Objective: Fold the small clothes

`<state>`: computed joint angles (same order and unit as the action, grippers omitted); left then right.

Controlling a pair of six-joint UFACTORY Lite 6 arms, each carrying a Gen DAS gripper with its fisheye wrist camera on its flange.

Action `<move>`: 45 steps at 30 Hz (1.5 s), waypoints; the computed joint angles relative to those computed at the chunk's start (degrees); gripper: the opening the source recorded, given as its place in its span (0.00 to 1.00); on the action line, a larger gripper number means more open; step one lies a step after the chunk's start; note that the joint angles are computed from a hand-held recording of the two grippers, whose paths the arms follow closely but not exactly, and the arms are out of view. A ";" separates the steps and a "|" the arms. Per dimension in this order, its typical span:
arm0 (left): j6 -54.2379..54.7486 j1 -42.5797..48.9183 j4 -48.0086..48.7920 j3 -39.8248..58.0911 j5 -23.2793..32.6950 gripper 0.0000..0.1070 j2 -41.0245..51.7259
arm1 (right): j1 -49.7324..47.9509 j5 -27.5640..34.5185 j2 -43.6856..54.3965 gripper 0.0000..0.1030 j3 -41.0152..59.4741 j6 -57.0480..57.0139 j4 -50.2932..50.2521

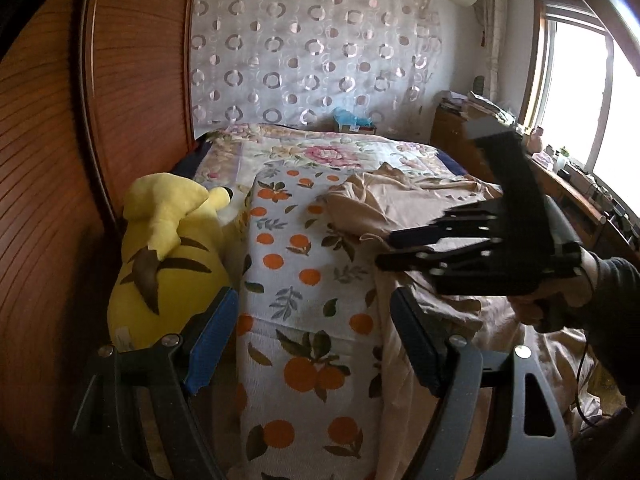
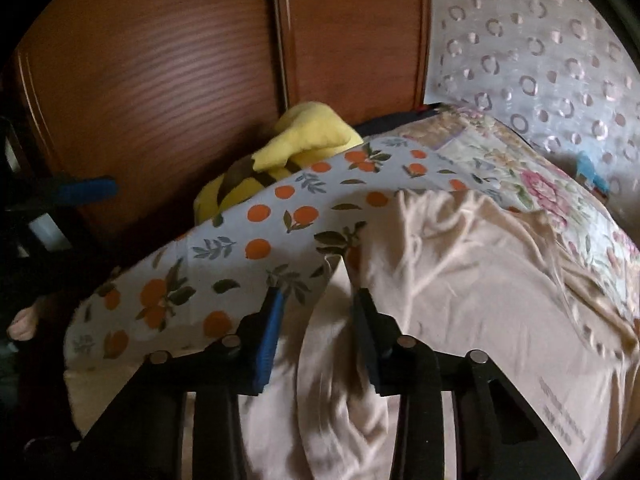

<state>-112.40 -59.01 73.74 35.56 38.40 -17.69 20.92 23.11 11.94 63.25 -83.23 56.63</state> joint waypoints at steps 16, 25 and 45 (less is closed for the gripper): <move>-2.89 -1.36 1.85 3.21 -1.40 0.74 6.21 | -13.88 8.36 -3.09 0.05 2.11 -16.65 21.68; -1.39 -0.65 1.93 7.78 -2.57 0.74 11.08 | -22.38 0.69 -0.84 0.05 -0.03 -15.58 23.26; 29.89 17.13 -13.79 37.44 -16.86 0.65 38.08 | -31.06 3.30 6.40 0.52 7.30 -4.84 2.64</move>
